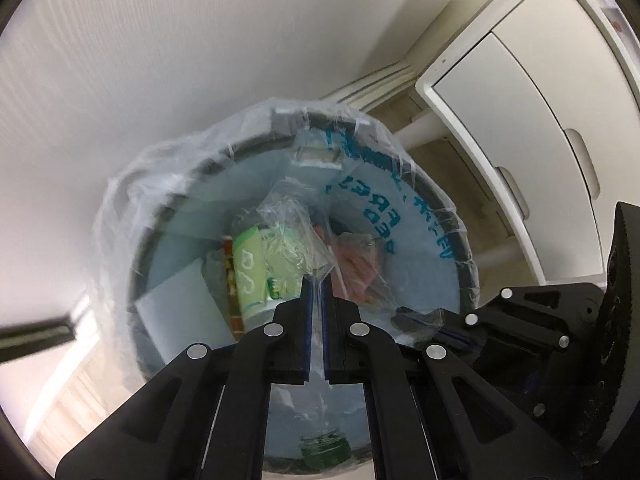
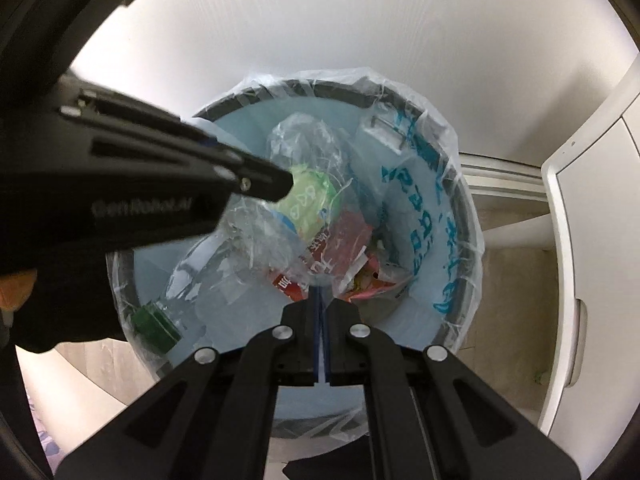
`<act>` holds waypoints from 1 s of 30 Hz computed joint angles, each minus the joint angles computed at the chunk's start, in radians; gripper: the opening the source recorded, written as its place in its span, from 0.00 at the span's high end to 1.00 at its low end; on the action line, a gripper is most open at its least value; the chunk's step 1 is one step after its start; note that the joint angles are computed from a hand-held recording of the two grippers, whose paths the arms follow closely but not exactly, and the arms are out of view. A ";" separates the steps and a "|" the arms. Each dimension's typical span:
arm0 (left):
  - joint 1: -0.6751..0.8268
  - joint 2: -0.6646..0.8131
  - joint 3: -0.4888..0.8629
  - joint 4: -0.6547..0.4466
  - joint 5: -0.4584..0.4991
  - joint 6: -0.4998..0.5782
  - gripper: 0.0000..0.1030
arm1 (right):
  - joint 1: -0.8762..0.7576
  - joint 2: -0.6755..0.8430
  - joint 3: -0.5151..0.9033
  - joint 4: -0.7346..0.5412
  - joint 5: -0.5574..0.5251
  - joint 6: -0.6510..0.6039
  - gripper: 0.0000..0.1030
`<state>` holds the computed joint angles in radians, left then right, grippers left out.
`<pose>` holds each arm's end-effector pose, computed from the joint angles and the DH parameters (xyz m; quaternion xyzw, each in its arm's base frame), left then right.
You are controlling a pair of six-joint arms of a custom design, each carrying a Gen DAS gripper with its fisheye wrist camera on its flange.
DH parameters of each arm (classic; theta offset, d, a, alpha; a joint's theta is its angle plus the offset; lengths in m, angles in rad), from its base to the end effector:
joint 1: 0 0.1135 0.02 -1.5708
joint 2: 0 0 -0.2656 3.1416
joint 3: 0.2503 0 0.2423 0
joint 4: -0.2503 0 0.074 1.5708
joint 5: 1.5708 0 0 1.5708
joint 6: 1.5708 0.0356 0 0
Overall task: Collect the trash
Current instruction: 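Lower the bag into the bin and open the left gripper, then move the left gripper back toward the cabinet top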
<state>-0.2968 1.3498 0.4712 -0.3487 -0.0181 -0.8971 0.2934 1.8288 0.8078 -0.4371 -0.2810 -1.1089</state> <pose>0.1864 -0.0563 0.1270 -0.2928 0.9407 -0.0887 0.1464 0.2592 0.0886 0.0940 -0.6437 0.7503 0.1062 0.1066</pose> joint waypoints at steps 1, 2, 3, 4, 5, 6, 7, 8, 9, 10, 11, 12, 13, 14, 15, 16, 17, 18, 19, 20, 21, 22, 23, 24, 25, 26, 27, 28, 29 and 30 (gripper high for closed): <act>-0.006 -0.018 0.002 -0.018 -0.015 0.000 0.94 | -0.005 -0.011 -0.009 0.008 -0.001 -0.009 0.97; -0.015 -0.032 0.004 -0.031 -0.027 -0.010 0.85 | -0.013 -0.021 -0.013 0.008 -0.001 -0.020 0.97; -0.018 -0.046 0.003 -0.044 -0.035 -0.014 0.78 | -0.017 -0.029 -0.018 0.011 -0.001 -0.026 0.97; -0.020 -0.068 0.000 -0.059 -0.044 -0.019 0.68 | -0.022 -0.051 -0.025 0.001 -0.002 -0.031 0.97; -0.023 -0.076 0.001 -0.066 -0.046 -0.026 0.62 | -0.030 -0.066 -0.032 0.004 -0.004 -0.043 0.95; -0.023 -0.090 -0.001 -0.077 -0.047 -0.030 0.61 | -0.039 -0.075 -0.036 0.005 -0.003 -0.055 0.91; -0.029 -0.095 0.002 -0.088 -0.055 -0.035 0.56 | -0.044 -0.084 -0.040 0.006 -0.002 -0.057 0.73; -0.038 -0.104 0.008 -0.113 -0.074 -0.040 0.52 | -0.051 -0.094 -0.041 0.000 -0.007 -0.058 0.46; -0.047 -0.101 0.012 -0.116 -0.083 -0.048 0.49 | -0.059 -0.102 -0.043 0.000 -0.017 -0.060 0.39; -0.052 -0.108 0.015 -0.127 -0.092 -0.053 0.47 | -0.065 -0.106 -0.043 -0.003 -0.023 -0.063 0.36; -0.059 -0.121 0.018 -0.142 -0.106 -0.060 0.43 | -0.072 -0.112 -0.040 -0.011 -0.026 -0.067 0.36; -0.063 -0.135 0.021 -0.159 -0.120 -0.067 0.40 | -0.078 -0.117 -0.036 -0.020 -0.030 -0.071 0.36; -0.064 -0.153 0.021 -0.173 -0.129 -0.074 0.35 | -0.086 -0.123 -0.033 -0.028 -0.040 -0.077 0.34; -0.064 -0.169 0.020 -0.184 -0.135 -0.080 0.29 | -0.104 -0.134 -0.024 -0.047 -0.053 -0.095 0.23; -0.065 -0.178 0.022 -0.193 -0.141 -0.086 0.25 | -0.104 -0.140 -0.028 -0.041 -0.058 -0.091 0.15; -0.069 -0.182 0.024 -0.199 -0.148 -0.093 0.17 | -0.108 -0.151 -0.028 -0.046 -0.062 -0.090 0.07; -0.073 -0.193 0.026 -0.208 -0.154 -0.101 0.11 | -0.111 -0.168 -0.028 -0.056 -0.067 -0.082 0.07; -0.076 -0.201 0.026 -0.212 -0.157 -0.103 0.09 | -0.118 -0.173 -0.021 -0.069 -0.070 -0.080 0.07; -0.087 -0.208 0.032 -0.224 -0.168 -0.107 0.08 | -0.125 -0.174 -0.008 -0.083 -0.074 -0.076 0.07; -0.099 -0.212 0.038 -0.237 -0.180 -0.112 0.07 | -0.135 -0.189 0.000 -0.105 -0.083 -0.069 0.07; -0.114 -0.216 0.049 -0.253 -0.195 -0.117 0.06 | -0.144 -0.197 0.010 -0.122 -0.093 -0.068 0.07; -0.123 -0.222 0.055 -0.263 -0.205 -0.121 0.06 | -0.160 -0.214 0.024 -0.148 -0.111 -0.069 0.07; -0.138 -0.234 0.067 -0.278 -0.220 -0.125 0.06 | -0.165 -0.227 0.034 -0.164 -0.122 -0.063 0.07; -0.156 -0.248 0.083 -0.300 -0.241 -0.127 0.06 | -0.169 -0.249 0.034 -0.175 -0.131 -0.051 0.07; -0.170 -0.260 0.098 -0.322 -0.259 -0.127 0.06 | -0.177 -0.267 0.044 -0.196 -0.143 -0.047 0.07; -0.185 -0.278 0.119 -0.349 -0.287 -0.122 0.06 | -0.196 -0.292 0.057 -0.229 -0.164 -0.053 0.07; -0.201 -0.294 0.144 -0.382 -0.314 -0.124 0.06 | -0.204 -0.302 0.070 -0.247 -0.176 -0.053 0.07; -0.209 -0.302 0.161 -0.404 -0.328 -0.126 0.06 | -0.215 -0.320 0.078 -0.264 -0.188 -0.053 0.07; -0.228 -0.318 0.194 -0.449 -0.353 -0.136 0.06 | -0.230 -0.339 0.089 -0.283 -0.202 -0.054 0.07; -0.235 -0.328 0.212 -0.473 -0.366 -0.138 0.06 | -0.240 -0.353 0.097 -0.296 -0.212 -0.052 0.07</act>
